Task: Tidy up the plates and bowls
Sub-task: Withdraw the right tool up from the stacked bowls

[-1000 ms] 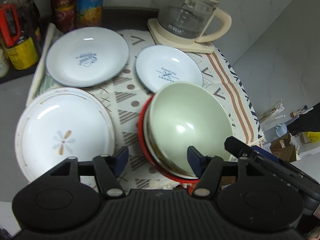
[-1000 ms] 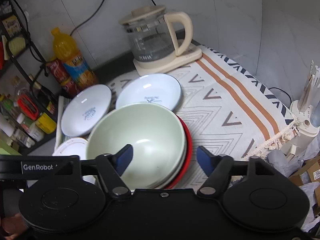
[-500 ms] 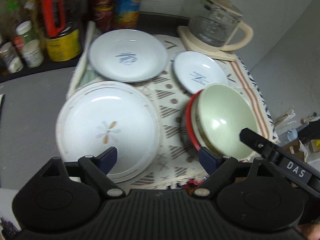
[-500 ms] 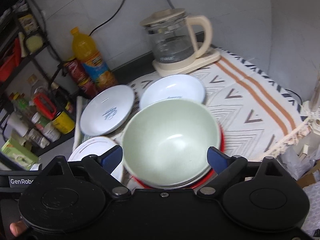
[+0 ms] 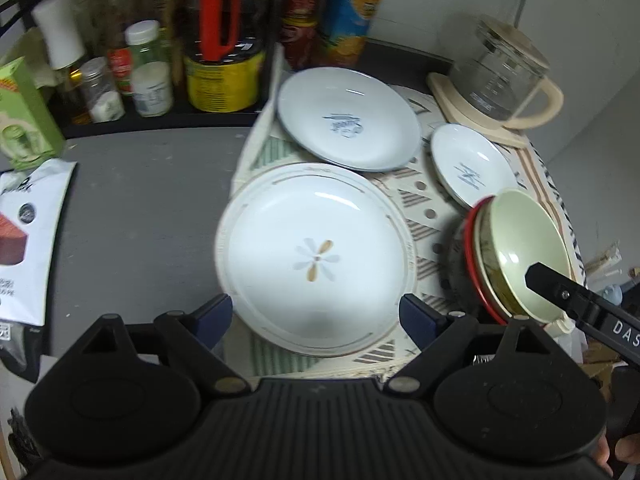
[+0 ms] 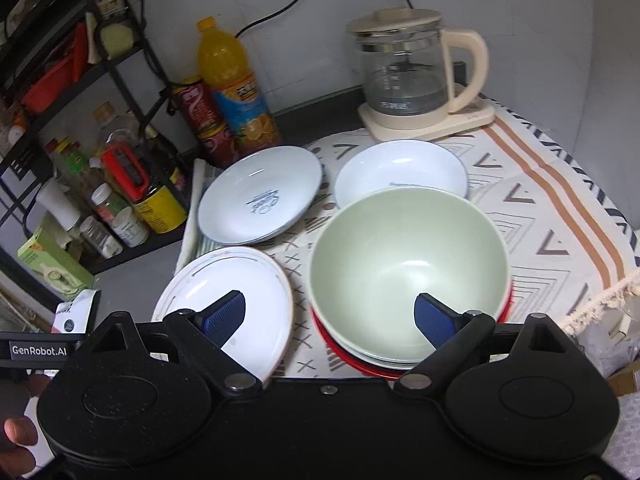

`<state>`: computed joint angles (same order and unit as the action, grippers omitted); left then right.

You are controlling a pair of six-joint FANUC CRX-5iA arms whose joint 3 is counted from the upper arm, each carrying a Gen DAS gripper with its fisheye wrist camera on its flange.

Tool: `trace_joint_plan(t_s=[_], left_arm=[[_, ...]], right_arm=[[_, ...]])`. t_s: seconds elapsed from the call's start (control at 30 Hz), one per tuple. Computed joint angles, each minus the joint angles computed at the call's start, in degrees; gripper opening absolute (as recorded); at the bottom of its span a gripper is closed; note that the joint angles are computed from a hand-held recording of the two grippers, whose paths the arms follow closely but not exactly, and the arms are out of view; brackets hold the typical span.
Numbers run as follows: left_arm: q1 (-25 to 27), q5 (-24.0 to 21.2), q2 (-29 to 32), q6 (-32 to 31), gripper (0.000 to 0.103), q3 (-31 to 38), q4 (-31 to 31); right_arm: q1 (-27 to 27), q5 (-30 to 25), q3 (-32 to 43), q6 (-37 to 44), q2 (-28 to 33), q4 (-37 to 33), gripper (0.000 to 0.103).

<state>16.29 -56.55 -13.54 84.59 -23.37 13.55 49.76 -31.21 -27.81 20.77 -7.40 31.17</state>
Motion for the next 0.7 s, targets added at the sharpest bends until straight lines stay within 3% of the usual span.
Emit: trace_joint_plan(t_s=[0.23, 0.5, 0.7], left_arm=[[3.6, -0.1, -2.1, -2.0, 0.102, -1.1, 0.7], [6.9, -0.5, -3.1, -4.5, 0.103, -2.9, 4.2], [7.2, 0.9, -2.5, -3.0, 0.103, -2.6, 3.2]], right_arm=[[1.0, 0.4, 0.2, 0.3, 0.6, 2.1, 0.099], [2.3, -0.8, 2.5, 2.5, 2.1, 1.1, 0.103], [2.3, -0.6, 4.8, 4.4, 3.5, -0.2, 0.103]])
